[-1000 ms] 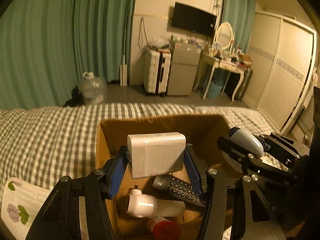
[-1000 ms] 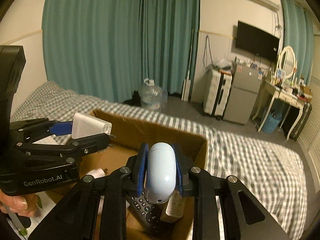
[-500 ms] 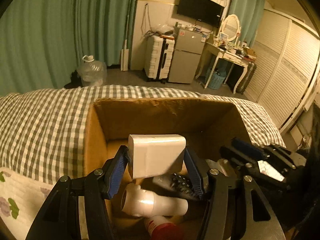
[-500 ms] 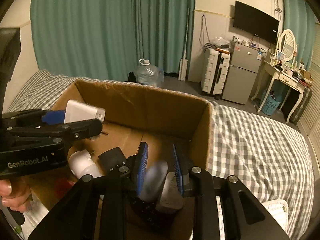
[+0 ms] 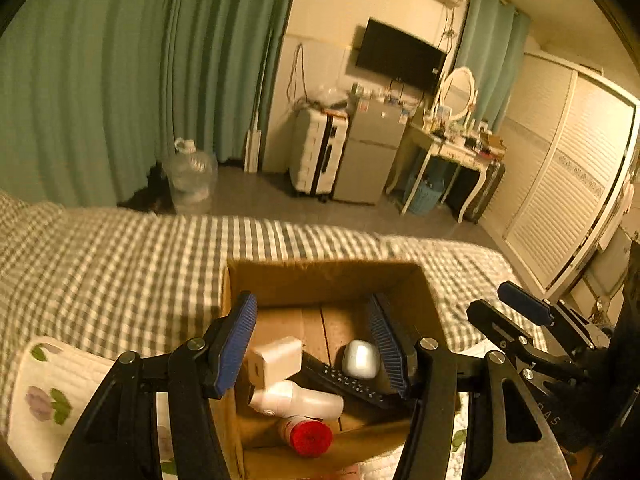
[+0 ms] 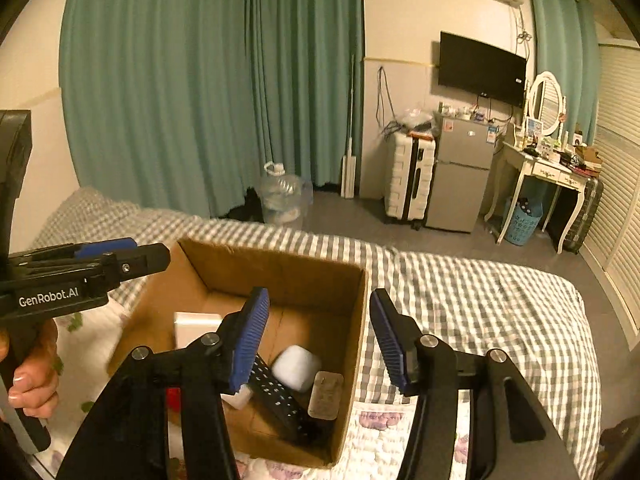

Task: Organize rigid objects
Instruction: 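Open both tools and withdraw them from the box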

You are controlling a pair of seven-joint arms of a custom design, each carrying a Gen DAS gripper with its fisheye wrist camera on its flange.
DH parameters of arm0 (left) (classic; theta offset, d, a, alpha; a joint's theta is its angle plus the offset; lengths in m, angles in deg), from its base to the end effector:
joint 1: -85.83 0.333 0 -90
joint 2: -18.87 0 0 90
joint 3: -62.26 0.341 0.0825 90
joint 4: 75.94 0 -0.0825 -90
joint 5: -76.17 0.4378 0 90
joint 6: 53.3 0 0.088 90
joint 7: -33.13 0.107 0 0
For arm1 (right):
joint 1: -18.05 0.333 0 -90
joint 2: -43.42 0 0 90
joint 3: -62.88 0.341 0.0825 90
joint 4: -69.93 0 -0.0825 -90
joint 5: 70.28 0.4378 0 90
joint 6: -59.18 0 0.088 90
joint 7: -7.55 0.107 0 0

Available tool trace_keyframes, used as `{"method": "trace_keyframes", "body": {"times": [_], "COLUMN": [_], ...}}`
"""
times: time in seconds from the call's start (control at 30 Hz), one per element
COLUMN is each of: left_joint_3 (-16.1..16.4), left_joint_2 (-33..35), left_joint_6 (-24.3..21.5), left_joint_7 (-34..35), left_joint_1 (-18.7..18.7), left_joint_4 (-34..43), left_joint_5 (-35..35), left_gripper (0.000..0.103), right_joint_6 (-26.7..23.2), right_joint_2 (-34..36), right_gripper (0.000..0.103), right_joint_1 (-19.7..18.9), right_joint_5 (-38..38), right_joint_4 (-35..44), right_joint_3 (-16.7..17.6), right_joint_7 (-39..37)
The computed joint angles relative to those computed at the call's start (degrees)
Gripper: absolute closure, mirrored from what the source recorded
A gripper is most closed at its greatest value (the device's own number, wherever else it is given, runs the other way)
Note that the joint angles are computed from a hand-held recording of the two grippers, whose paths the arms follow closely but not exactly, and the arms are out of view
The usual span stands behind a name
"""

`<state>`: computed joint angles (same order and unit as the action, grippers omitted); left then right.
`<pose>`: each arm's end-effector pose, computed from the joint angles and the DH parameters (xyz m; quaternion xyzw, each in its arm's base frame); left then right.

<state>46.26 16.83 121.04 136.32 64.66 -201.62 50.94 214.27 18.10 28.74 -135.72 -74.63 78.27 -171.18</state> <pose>0.5091 -0.3467 0.4966 -0.4736 0.7676 -0.4095 0.1372 0.4138 0.2423 0.4706 -0.5623 0.6804 -0.3476 0.3163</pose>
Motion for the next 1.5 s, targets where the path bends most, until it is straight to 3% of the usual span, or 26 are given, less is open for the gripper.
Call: {"method": "trace_keyframes", "body": {"times": [0.07, 0.23, 0.27, 0.37, 0.5, 0.67, 0.8, 0.97, 1.13, 1.23, 1.33, 1.5], "left_joint_3": [-0.36, 0.87, 0.58, -4.31, -7.67, -5.37, -1.8, -6.02, -7.49, -6.81, -11.85, -12.34], "left_joint_2": [-2.62, -8.62, -9.92, -13.52, -18.95, -25.56, -29.22, -34.05, -36.85, -36.7, -37.3, -33.77], "left_joint_6": [1.99, 6.34, 7.26, 9.06, 9.84, 10.95, 11.9, 12.32, 13.43, 14.73, 14.61, 14.37], "left_joint_7": [-2.87, -4.25, -4.88, -9.23, -12.5, -13.82, -13.46, -15.69, -17.77, -18.11, -20.41, -21.77], "left_joint_1": [0.58, -0.72, -0.42, 5.05, 8.84, 6.2, 2.11, 6.15, 6.79, 5.48, 10.14, 9.23], "left_joint_4": [-2.14, -6.75, -7.89, -10.28, -13.07, -17.05, -20.03, -23.42, -26.62, -28.24, -29.33, -30.57], "left_joint_5": [2.95, 2.43, 2.94, 7.47, 10.76, 11.3, 10.75, 10.27, 9.9, 10.08, 9.27, 10.05], "left_gripper": [0.043, 0.043, 0.043, 0.043, 0.043, 0.041, 0.041, 0.04, 0.04, 0.04, 0.04, 0.04], "right_joint_6": [-1.5, -4.94, -5.63, -8.17, -11.46, -14.96, -18.57, -22.03, -24.06, -25.86, -26.54, -25.23], "right_joint_2": [-2.29, -8.34, -9.4, -13.34, -18.34, -22.92, -25.7, -27.13, -27.7, -26.75, -25.93, -24.72], "right_gripper": [0.043, 0.035, 0.03, 0.019, 0.01, 0.0, 0.0, 0.0, 0.0, 0.0, 0.0, 0.0], "right_joint_1": [0.76, 2.09, 2.26, 2.54, 3.21, 4.14, 5.03, 7.09, 8.74, 9.66, 10.88, 12.85], "right_joint_5": [0.81, 3.05, 3.52, 4.24, 5.27, 6.66, 7.64, 9.07, 9.19, 9.48, 9.14, 8.68], "right_joint_4": [-0.53, -1.68, -1.75, -2.33, -2.75, -2.46, -1.8, -1.25, -2.12, -2.02, -2.57, -4.94], "right_joint_3": [0.62, 2.55, 3.07, 4.95, 7.47, 10.23, 12.73, 14.85, 17.11, 18.03, 18.1, 17.02], "right_joint_7": [-0.35, -1.17, -1.35, -1.2, -1.13, -1.62, -2.7, -4.43, -3.72, -3.77, -3.18, 0.02]}}
